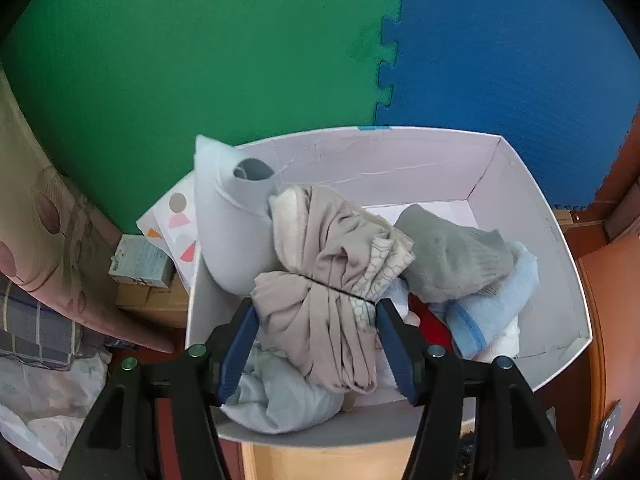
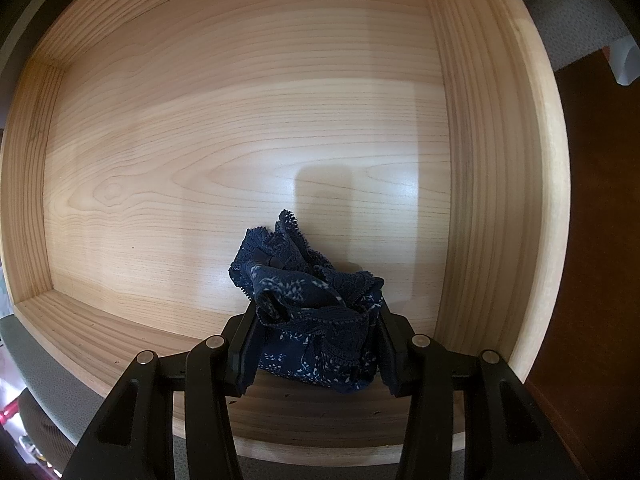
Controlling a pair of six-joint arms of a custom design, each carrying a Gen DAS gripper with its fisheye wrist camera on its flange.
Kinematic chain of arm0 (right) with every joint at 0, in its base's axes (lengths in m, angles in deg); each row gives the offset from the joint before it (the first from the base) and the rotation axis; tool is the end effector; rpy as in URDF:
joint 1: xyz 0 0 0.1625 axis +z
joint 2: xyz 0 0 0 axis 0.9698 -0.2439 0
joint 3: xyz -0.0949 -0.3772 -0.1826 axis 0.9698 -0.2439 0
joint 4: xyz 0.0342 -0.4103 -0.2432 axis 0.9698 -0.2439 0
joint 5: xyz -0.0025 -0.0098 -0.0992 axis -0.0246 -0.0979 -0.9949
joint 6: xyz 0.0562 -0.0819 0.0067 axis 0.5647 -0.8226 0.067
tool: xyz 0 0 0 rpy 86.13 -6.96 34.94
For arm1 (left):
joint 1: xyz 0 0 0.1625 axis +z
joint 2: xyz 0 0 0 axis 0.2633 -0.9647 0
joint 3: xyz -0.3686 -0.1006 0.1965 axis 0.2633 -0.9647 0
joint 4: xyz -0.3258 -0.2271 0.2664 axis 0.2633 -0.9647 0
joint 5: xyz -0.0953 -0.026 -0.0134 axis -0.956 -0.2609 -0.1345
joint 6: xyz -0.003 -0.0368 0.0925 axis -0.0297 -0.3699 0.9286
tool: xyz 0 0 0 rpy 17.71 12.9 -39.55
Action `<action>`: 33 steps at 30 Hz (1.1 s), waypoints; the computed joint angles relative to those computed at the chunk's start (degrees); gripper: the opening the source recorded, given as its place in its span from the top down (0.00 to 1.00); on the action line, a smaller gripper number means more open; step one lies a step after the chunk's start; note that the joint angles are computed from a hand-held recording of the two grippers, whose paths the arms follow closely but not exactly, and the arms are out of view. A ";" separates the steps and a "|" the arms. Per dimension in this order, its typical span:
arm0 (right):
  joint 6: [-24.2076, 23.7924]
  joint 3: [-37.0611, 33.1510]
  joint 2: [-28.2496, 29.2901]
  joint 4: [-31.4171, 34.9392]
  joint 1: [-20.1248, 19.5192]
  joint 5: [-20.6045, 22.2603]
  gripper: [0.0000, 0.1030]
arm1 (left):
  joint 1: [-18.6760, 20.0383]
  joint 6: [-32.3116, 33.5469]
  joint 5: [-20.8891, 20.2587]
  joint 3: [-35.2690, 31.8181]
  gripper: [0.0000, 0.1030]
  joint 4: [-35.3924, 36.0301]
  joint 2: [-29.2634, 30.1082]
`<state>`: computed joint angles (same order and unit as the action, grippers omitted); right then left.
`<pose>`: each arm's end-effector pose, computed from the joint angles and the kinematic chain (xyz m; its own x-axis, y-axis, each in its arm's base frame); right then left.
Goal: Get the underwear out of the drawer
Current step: 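Open the left tool to drop the beige garment into the box, then move the left tool back over the empty drawer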
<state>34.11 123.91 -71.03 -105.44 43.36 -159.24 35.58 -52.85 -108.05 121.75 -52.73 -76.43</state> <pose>0.2610 -0.2882 -0.1137 -0.7550 0.0762 0.6513 0.1737 0.9810 0.0865 -0.1206 -0.4827 0.4389 -0.6747 0.0909 -0.7324 0.4167 0.8660 -0.2764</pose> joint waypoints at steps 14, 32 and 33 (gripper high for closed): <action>0.16 -0.13 -0.01 0.37 0.08 -0.02 0.58 | -7.41 -2.70 -0.96 0.85 0.38 10.99 -8.27; 0.93 -0.93 0.00 2.28 1.14 0.35 0.57 | -7.95 -20.70 -5.34 11.41 0.38 31.77 -26.81; 0.91 -0.94 -0.01 2.35 1.16 0.36 0.57 | -6.93 -20.89 -5.91 12.62 0.38 31.30 -27.71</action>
